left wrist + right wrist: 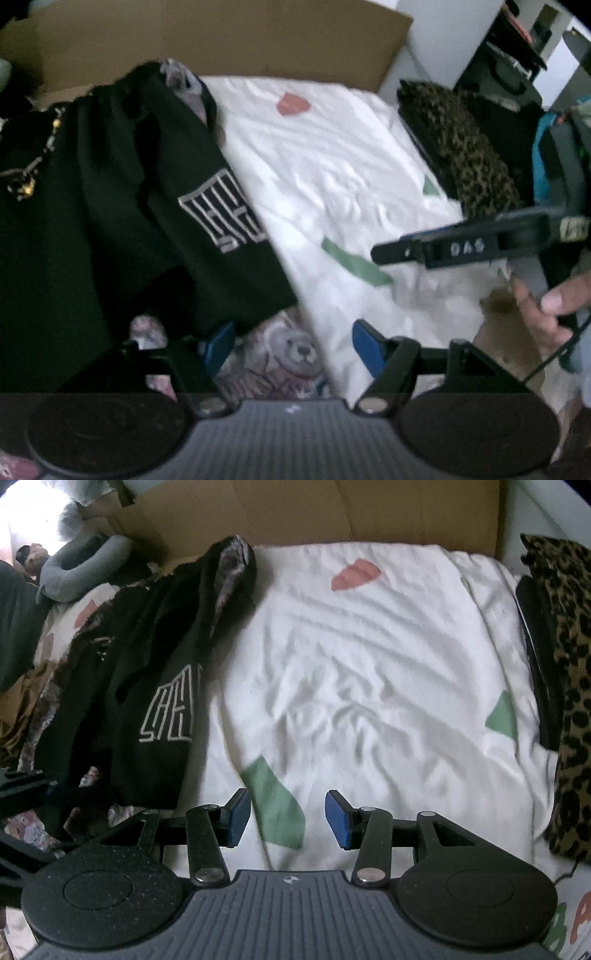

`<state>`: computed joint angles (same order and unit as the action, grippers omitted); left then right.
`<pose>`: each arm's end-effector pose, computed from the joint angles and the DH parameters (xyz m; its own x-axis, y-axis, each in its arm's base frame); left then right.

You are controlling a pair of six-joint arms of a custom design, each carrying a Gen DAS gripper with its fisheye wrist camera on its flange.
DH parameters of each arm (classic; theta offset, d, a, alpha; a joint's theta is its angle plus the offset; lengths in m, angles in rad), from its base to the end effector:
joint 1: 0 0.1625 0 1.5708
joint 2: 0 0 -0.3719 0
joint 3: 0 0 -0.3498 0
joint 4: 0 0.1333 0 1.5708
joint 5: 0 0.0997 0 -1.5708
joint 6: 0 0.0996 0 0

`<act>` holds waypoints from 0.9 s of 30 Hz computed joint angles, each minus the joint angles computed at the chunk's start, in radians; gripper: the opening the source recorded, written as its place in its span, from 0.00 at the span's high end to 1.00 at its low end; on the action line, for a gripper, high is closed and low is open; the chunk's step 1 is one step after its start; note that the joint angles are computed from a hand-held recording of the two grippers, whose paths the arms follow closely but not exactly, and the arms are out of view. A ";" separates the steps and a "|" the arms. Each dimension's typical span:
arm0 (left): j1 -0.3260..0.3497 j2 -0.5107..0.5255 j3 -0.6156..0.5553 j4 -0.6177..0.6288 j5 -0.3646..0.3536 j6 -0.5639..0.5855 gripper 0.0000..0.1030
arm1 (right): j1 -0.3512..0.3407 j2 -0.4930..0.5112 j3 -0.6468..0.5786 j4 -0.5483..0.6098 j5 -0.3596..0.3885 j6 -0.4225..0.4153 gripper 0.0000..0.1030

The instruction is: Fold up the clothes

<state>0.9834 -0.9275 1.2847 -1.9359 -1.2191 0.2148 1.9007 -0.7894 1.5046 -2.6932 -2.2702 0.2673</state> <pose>-0.2214 -0.6350 0.2450 -0.6468 0.6835 -0.3382 0.7083 0.7028 0.0657 0.2753 -0.5904 0.1666 -0.8565 0.2230 0.4655 -0.0739 0.8396 -0.5381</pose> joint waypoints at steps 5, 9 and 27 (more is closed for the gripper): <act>0.007 0.015 0.016 0.004 0.026 0.004 0.29 | -0.004 -0.006 0.011 0.012 -0.006 0.025 0.50; 0.006 0.020 0.038 -0.024 0.048 0.033 0.29 | -0.008 -0.009 0.019 0.021 -0.005 0.041 0.50; -0.009 0.004 0.099 -0.171 0.067 0.126 0.29 | -0.013 -0.022 0.043 0.011 -0.004 0.045 0.50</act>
<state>0.9744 -0.9237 1.3832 -2.1073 -1.1517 0.3413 1.8874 -0.8115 1.5473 -2.6818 -2.2738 0.3124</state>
